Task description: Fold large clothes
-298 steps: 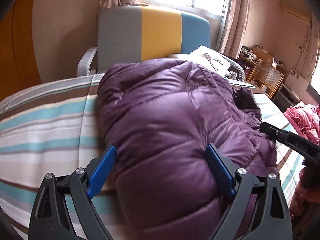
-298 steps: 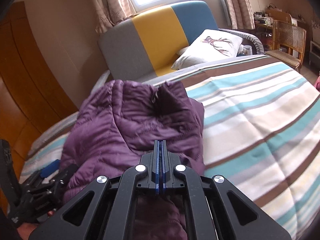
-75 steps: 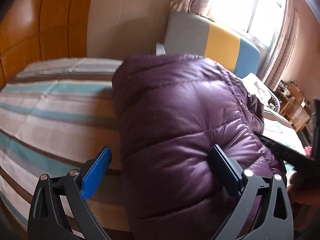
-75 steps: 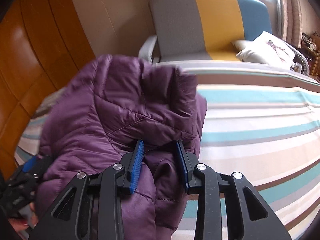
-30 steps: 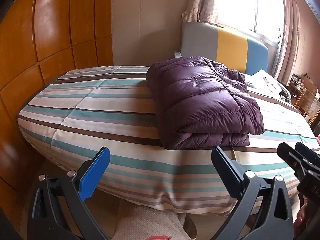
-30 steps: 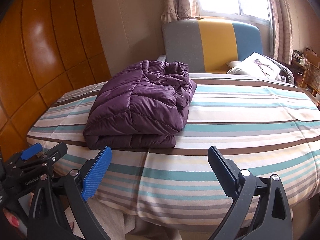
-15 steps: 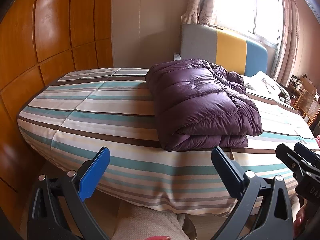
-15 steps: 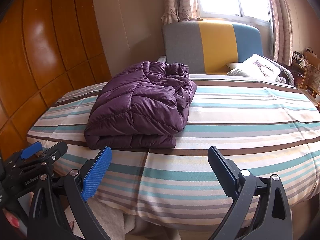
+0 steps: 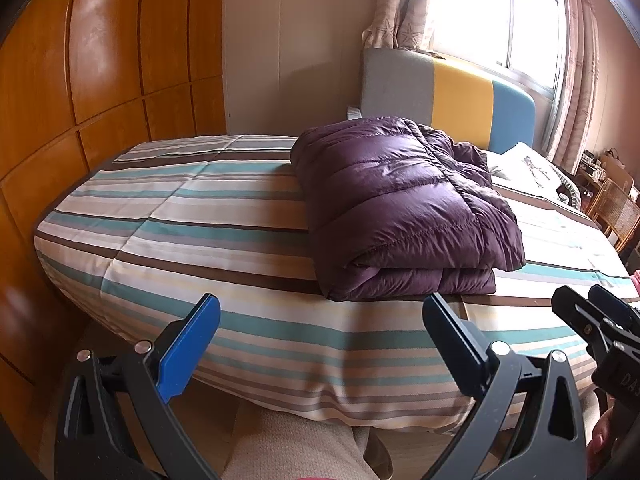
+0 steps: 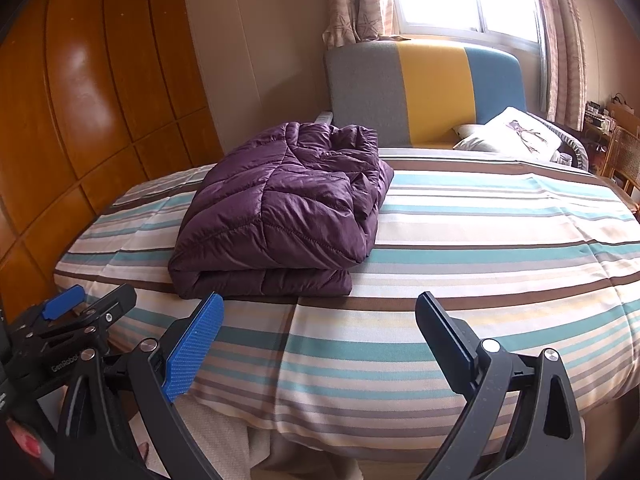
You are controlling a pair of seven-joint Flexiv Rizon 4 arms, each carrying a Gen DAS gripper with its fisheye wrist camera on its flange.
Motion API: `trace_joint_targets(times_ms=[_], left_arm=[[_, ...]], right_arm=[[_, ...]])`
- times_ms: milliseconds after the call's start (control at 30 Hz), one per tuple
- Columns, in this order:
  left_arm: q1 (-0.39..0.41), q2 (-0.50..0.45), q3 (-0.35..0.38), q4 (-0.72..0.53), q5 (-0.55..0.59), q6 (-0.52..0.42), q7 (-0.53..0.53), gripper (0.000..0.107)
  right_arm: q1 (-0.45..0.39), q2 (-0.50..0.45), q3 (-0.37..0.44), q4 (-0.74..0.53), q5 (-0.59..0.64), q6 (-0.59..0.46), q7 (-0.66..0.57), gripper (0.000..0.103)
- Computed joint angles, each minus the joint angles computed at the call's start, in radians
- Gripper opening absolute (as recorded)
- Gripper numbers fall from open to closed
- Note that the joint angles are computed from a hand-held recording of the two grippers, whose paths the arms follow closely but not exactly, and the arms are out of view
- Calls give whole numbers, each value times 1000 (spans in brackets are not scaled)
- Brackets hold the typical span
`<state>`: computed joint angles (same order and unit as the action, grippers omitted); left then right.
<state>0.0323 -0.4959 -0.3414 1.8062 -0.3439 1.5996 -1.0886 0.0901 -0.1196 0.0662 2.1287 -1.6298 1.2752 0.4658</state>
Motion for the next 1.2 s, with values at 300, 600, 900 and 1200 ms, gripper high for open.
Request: trace_joint_targets(times_ms=[300,600,900,1200], left_arm=[[-5,1,7,-1,0,-9,-2,101],[-13,-1,14,-4,-4,-15,-1,101],[-12,0,10,4,2,2,-6,101],[-5,2,1,9,9,10,-9,101]], right_arm=[[0,-1,0,-2,-4,1,0,96],[1,-5,0,-3,-1,3,2,96],[-3,-2,-1,-1,-7,2,12,96],[-5,-5,-3,-6,-13,8,11,96]])
